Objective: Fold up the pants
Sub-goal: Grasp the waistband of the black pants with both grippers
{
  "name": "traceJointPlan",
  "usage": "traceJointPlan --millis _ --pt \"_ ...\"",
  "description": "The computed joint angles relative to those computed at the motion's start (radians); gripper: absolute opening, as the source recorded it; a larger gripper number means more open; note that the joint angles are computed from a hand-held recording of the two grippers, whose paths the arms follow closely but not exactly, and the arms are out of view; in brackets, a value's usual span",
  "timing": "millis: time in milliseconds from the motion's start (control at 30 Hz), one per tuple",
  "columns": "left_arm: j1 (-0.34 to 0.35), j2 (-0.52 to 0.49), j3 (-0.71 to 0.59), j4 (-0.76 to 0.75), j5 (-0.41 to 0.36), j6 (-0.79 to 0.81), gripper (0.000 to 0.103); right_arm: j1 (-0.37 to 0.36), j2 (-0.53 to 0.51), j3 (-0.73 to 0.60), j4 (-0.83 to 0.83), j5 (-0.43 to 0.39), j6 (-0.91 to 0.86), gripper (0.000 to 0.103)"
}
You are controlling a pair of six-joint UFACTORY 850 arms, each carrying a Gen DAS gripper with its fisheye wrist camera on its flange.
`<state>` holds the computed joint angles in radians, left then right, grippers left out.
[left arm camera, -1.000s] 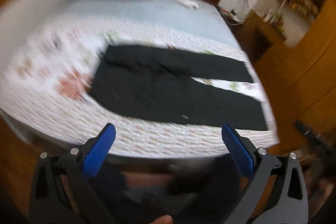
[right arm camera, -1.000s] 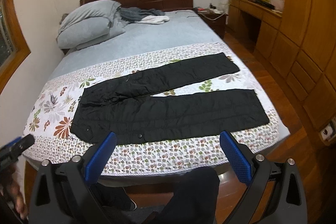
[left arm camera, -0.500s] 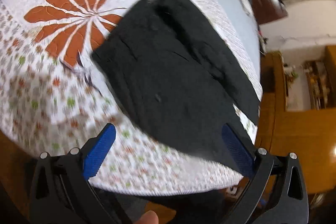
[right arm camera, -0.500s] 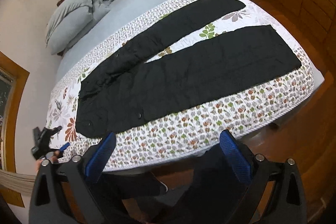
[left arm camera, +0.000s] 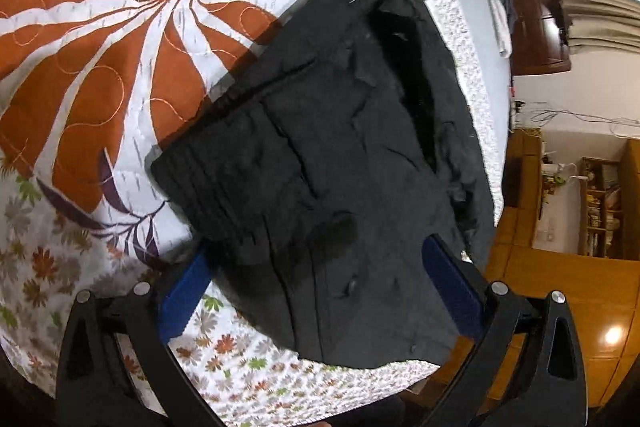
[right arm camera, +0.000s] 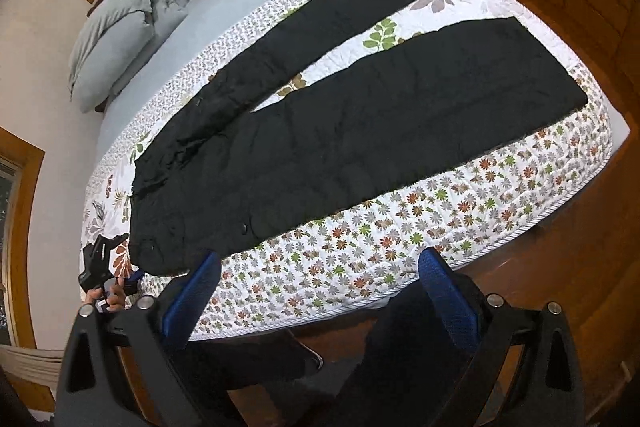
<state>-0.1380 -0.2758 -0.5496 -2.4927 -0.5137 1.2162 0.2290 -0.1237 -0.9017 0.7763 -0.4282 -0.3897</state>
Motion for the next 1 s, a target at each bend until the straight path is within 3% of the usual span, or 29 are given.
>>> traceJointPlan --millis 100,167,233,267,333,433,567,700,1000 --pt "-0.019 0.005 -0.001 -0.054 0.02 0.037 0.099 -0.016 -0.001 0.011 0.051 0.023 -0.061 0.099" --pt "-0.04 0.016 -0.016 -0.032 0.103 0.041 0.086 -0.048 -0.011 0.019 0.149 0.026 -0.156 0.099" --pt "-0.053 0.012 -0.048 0.067 0.218 -0.025 0.055 -0.093 -0.036 0.019 0.241 0.012 -0.226 0.099" --pt "-0.057 0.017 -0.05 0.087 0.256 -0.057 0.048 -0.119 -0.049 0.019 0.31 -0.004 -0.286 0.099" --pt "-0.053 0.025 -0.036 0.02 0.238 -0.003 0.033 -0.181 -0.088 0.015 0.445 -0.045 -0.41 0.097" --pt "-0.062 0.023 -0.034 -0.069 0.235 0.083 0.022 -0.302 -0.168 -0.005 0.613 -0.148 -0.53 0.069" --pt "-0.075 0.023 -0.042 -0.122 0.269 0.111 0.021 -0.457 -0.279 -0.05 0.781 -0.237 -0.6 0.069" --pt "-0.095 0.02 -0.049 -0.208 0.298 0.166 0.021 -0.56 -0.387 -0.128 0.88 -0.281 -0.621 0.07" --pt "-0.106 0.012 -0.054 -0.278 0.315 0.151 0.023 -0.612 -0.56 -0.288 0.905 -0.342 -0.594 0.073"
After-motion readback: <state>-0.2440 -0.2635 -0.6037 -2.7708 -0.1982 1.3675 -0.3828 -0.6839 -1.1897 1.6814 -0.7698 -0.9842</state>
